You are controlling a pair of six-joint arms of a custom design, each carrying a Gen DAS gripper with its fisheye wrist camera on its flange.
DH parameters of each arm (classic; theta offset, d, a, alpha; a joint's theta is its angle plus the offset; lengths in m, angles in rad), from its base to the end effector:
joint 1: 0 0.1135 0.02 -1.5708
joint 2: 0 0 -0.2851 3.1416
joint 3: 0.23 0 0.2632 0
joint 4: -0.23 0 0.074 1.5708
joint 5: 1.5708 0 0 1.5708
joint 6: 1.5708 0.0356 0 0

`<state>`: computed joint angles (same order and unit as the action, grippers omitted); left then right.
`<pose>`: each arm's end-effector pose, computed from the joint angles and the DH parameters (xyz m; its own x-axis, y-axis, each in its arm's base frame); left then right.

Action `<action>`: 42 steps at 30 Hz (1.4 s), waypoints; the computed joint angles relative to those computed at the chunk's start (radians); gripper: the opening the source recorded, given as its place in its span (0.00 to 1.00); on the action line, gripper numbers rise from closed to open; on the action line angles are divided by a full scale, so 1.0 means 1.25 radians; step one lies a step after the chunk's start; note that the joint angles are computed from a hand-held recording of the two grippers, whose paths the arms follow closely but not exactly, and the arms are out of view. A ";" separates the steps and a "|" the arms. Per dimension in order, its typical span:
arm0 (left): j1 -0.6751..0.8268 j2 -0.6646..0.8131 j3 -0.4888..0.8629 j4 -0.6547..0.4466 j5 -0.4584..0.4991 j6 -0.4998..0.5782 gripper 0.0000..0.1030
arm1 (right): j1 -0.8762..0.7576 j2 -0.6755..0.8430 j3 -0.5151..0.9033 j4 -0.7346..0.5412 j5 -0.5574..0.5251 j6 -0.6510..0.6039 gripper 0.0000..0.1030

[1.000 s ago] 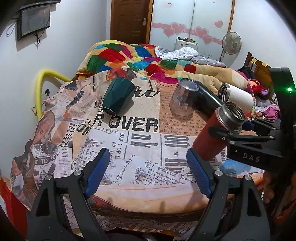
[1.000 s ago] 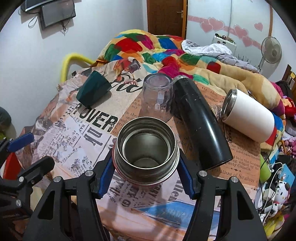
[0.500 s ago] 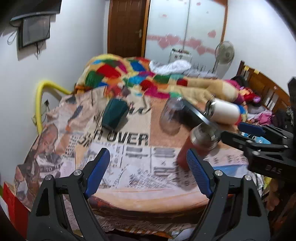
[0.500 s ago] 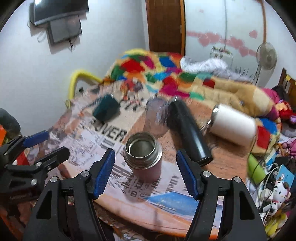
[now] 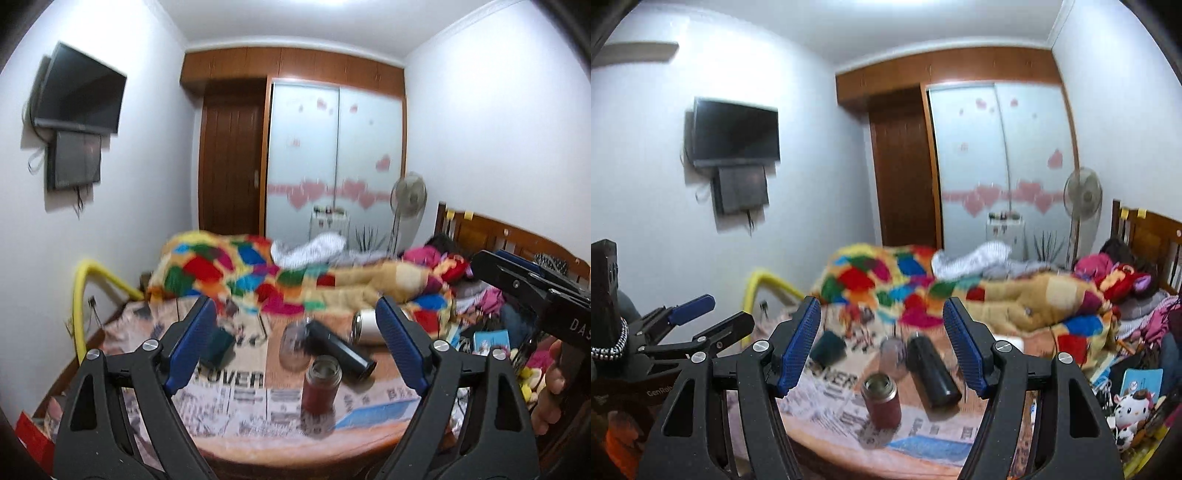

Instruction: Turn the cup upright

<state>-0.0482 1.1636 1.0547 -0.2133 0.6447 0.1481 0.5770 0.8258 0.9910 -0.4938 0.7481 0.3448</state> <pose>0.2642 -0.0342 0.3746 -0.2231 0.1288 -0.9662 0.6479 0.7602 -0.0482 0.1510 0.0694 0.3921 -0.2073 0.1607 -0.9650 0.2230 0.9682 0.1133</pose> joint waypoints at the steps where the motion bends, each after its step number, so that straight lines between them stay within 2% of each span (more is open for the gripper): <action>1: 0.005 -0.018 -0.010 0.011 0.003 -0.008 0.87 | 0.039 -0.007 -0.002 0.009 0.047 -0.002 0.65; 4: 0.029 -0.075 -0.042 0.044 0.024 -0.038 0.91 | 0.122 -0.014 -0.009 0.039 0.147 -0.015 0.70; 9: 0.051 -0.128 -0.076 0.075 0.022 -0.066 1.00 | 0.167 -0.014 -0.026 0.063 0.223 -0.023 0.88; 12: 0.059 -0.142 -0.085 0.072 0.017 -0.064 1.00 | 0.181 -0.017 -0.033 0.058 0.255 -0.013 1.00; 18: 0.069 -0.149 -0.092 0.060 0.020 -0.063 1.00 | 0.195 -0.022 -0.043 0.037 0.272 -0.002 1.00; 23: 0.075 -0.156 -0.094 0.043 0.023 -0.056 1.00 | 0.257 -0.026 -0.034 -0.028 0.332 0.044 1.00; 42: 0.054 -0.142 -0.088 0.027 0.014 -0.048 1.00 | 0.270 -0.031 -0.029 -0.072 0.341 0.083 1.00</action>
<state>0.0189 0.9856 0.9442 -0.1792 0.6624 0.0885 0.9138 0.7871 0.9552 -0.5836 1.1744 0.4487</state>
